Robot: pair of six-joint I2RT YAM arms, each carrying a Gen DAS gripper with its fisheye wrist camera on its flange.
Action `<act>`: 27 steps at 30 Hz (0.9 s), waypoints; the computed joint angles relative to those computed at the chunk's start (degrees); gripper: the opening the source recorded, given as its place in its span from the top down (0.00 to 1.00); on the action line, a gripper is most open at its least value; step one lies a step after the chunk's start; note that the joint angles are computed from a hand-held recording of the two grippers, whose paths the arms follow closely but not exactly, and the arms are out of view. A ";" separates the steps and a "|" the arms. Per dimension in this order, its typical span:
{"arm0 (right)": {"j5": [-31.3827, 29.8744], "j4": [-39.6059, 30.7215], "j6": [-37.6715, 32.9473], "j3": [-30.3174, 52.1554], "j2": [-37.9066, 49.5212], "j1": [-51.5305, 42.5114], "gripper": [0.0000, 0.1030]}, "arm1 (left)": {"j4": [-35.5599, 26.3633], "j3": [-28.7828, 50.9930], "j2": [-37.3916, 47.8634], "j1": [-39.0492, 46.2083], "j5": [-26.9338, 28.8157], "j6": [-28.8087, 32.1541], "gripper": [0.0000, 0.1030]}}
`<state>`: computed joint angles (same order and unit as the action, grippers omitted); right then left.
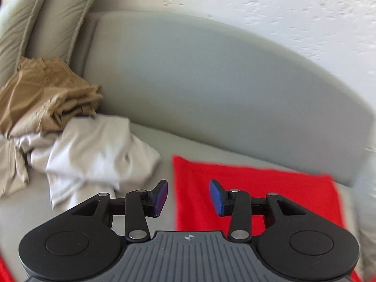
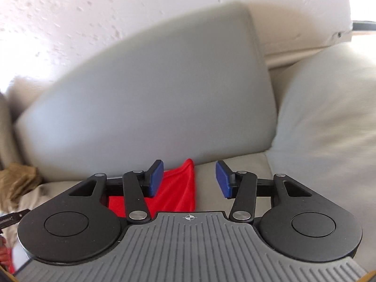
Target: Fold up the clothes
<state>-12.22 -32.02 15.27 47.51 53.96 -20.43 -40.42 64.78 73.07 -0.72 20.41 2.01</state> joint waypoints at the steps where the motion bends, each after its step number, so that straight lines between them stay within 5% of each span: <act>1: -2.27 -4.74 -1.92 1.04 -3.15 -1.04 0.52 | -6.19 1.79 0.37 1.40 3.76 2.55 0.61; 3: -6.03 -13.05 -3.81 2.02 -5.69 -0.20 0.66 | -13.24 1.25 0.68 0.69 7.07 3.36 0.61; 4: -7.97 -13.88 -2.95 1.02 -4.41 0.59 0.72 | -11.87 -1.75 0.06 -1.33 6.16 1.27 0.61; 5: -9.17 -12.19 -0.83 -0.96 -2.25 2.26 0.80 | -8.30 -5.57 -0.79 -4.38 3.08 -0.84 0.62; 9: -17.53 -1.23 4.51 -8.65 10.99 0.84 0.80 | 5.29 -17.85 -1.42 -9.15 -7.21 -5.29 0.77; 10: -18.12 1.71 6.28 -10.43 14.08 -0.12 0.80 | 5.34 -18.97 -2.54 -7.97 -7.60 -6.71 0.77; 12: -19.37 4.04 9.19 -15.76 12.45 -7.18 1.00 | 2.05 -19.36 -5.79 -4.02 -7.83 -7.45 0.82; 15: -23.17 1.12 4.14 -19.29 8.69 -25.71 1.00 | -3.09 -19.30 -10.40 2.34 -10.54 -1.72 0.90; 18: -12.43 -7.90 -5.06 -17.00 1.05 -32.86 1.00 | -9.30 -17.51 -13.96 7.98 -4.75 0.69 0.92; 21: -23.76 -20.43 -14.39 -14.29 -2.20 -38.05 0.93 | -13.34 -17.29 -18.67 5.11 -0.43 1.17 0.89; 24: -28.14 -26.14 -13.80 -15.21 -9.41 -30.49 0.84 | -14.92 -18.74 -23.43 -5.14 -0.64 -3.15 0.75; 26: -29.91 -24.72 -8.28 -17.49 -9.34 -21.69 0.66 | -14.92 -21.30 -25.76 -16.28 -7.17 -8.73 0.70; 27: -28.11 -23.06 -5.63 -19.67 -9.91 -18.88 0.69 | -15.35 -22.70 -26.77 -19.80 -11.88 -9.96 0.70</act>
